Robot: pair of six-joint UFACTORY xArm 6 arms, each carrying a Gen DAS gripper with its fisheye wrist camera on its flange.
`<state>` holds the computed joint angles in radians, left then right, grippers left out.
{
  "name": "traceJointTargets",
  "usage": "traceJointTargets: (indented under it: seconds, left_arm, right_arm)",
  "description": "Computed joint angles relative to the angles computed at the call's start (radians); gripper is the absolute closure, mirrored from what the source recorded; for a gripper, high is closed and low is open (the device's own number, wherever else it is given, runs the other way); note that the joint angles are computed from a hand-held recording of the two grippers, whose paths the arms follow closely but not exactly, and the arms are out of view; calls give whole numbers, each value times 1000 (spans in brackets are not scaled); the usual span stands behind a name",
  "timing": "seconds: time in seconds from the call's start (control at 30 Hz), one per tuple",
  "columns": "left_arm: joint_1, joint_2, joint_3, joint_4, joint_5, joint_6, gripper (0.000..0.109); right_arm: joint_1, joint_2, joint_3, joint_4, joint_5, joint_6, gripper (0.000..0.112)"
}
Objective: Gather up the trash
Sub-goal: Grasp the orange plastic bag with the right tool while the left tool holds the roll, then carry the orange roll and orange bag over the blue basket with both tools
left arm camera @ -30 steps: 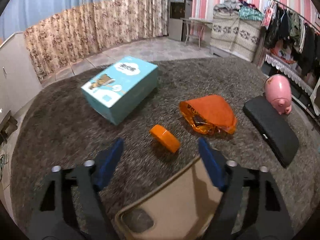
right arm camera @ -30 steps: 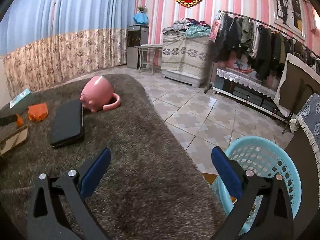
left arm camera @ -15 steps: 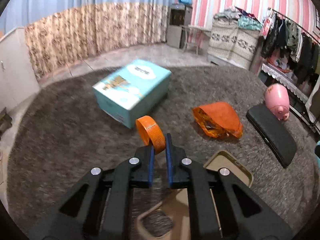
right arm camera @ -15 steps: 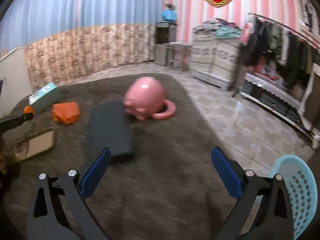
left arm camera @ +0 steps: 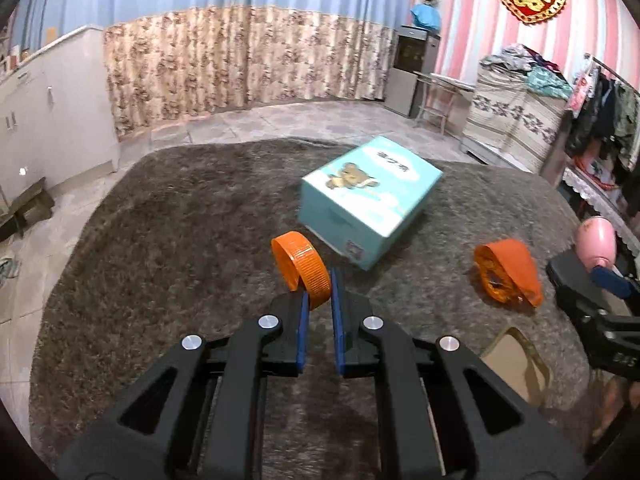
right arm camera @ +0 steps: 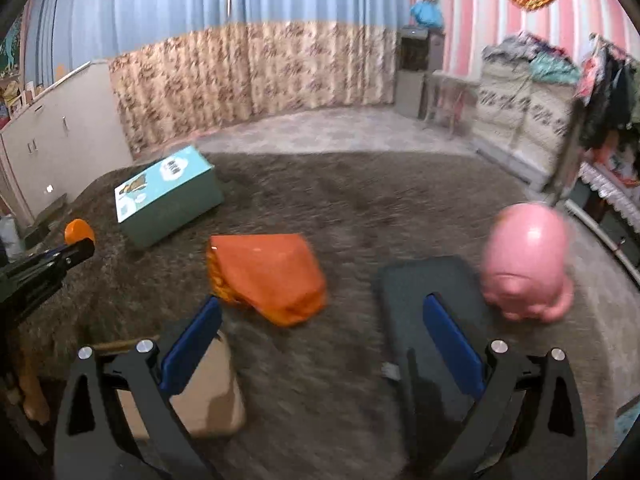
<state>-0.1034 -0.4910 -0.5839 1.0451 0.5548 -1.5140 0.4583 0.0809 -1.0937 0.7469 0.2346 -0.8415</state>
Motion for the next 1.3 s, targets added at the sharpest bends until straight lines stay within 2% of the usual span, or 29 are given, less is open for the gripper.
traceJointTargets:
  seconds: [0.1,0.17,0.27,0.33,0.37,0.4,0.43,0.67,0.7,0.73,0.9,1.03,1.3]
  left_arm:
    - [-6,13,-8,6,16,-5,100]
    - [-11,26,-16,11,24,-7,100]
    - [-11,36,-23,16,26,-6,100]
    - [-13,41,-27,16,28,-9,100]
    - [-14,44,-28,11,29,-6,100]
    - [-13,41,-26,3,29,2,100]
    - [-10,42,-26,-5,25,8,100]
    - [-13,57,-46,3,36,21,100]
    - [-20,60,-52,7,46,21,100]
    - [-33,63,-58,17,63,16,100]
    - [-85,61,-69,90,121,-21,100]
    - [-116,53,-86,82,117,-15,100]
    - [-322,75,-187,110,238,11,100]
  right_arm:
    - [21,54,-44,-102,16,89,16]
    - [32,86,-78,-127,40,109,22]
    - [38,126,-123,-178,90,136,38]
    - [41,142,-138,-188,109,135,57]
    - [42,143,-138,-168,116,108,62]
    - [42,140,-137,-135,123,74,74]
    - [43,140,-137,-119,126,57,82]
    - [12,21,-44,91,97,-147,85]
    - [-7,-14,-20,125,102,-172,99]
    - [-17,-31,-8,134,105,-177,100]
    - [-145,-200,113,229,124,-261,100]
    - [-273,-298,174,276,162,-327,101]
    - [-529,-408,229,341,233,-367,101]
